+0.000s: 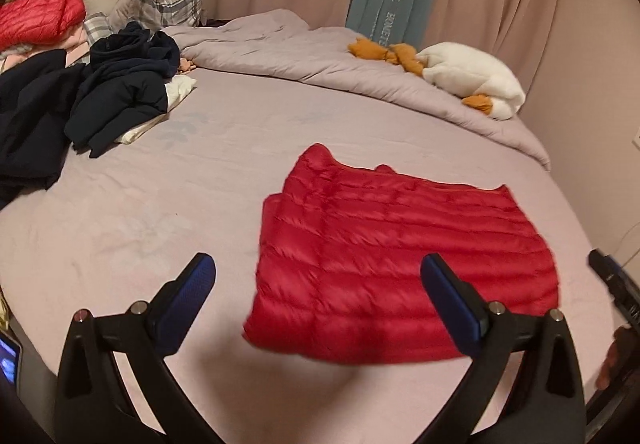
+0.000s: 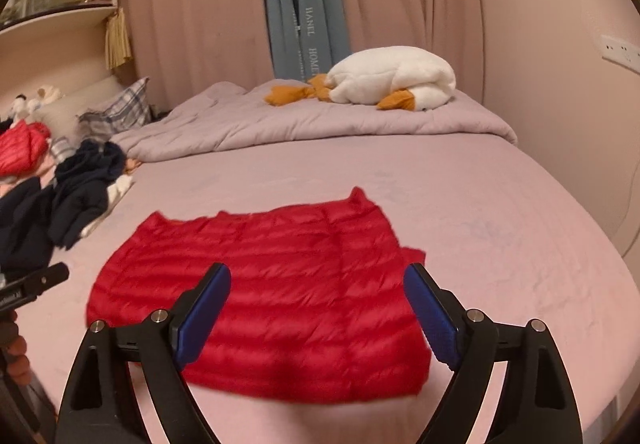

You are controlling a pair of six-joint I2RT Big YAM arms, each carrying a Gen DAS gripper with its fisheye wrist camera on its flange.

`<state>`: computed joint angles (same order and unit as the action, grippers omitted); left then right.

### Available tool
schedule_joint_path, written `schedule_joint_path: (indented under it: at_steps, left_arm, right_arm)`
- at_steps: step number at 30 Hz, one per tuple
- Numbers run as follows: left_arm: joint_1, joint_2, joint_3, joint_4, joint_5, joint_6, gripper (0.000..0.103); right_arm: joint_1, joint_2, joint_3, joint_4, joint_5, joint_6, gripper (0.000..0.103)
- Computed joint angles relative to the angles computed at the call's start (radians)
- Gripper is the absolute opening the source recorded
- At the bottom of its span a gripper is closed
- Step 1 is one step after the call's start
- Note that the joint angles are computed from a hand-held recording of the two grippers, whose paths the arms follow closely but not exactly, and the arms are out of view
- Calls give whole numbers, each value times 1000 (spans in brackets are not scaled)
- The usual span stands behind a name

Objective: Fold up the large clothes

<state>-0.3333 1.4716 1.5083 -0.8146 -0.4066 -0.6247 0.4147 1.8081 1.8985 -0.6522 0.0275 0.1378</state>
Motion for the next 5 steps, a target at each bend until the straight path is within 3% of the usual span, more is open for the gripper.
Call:
schedule_joint_path:
  at_steps: [5]
  left_arm:
    - [-28, -32, -20, 4, -23, -24, 103]
  right_arm:
    - [8, -30, -51, 20, -14, 26, 88]
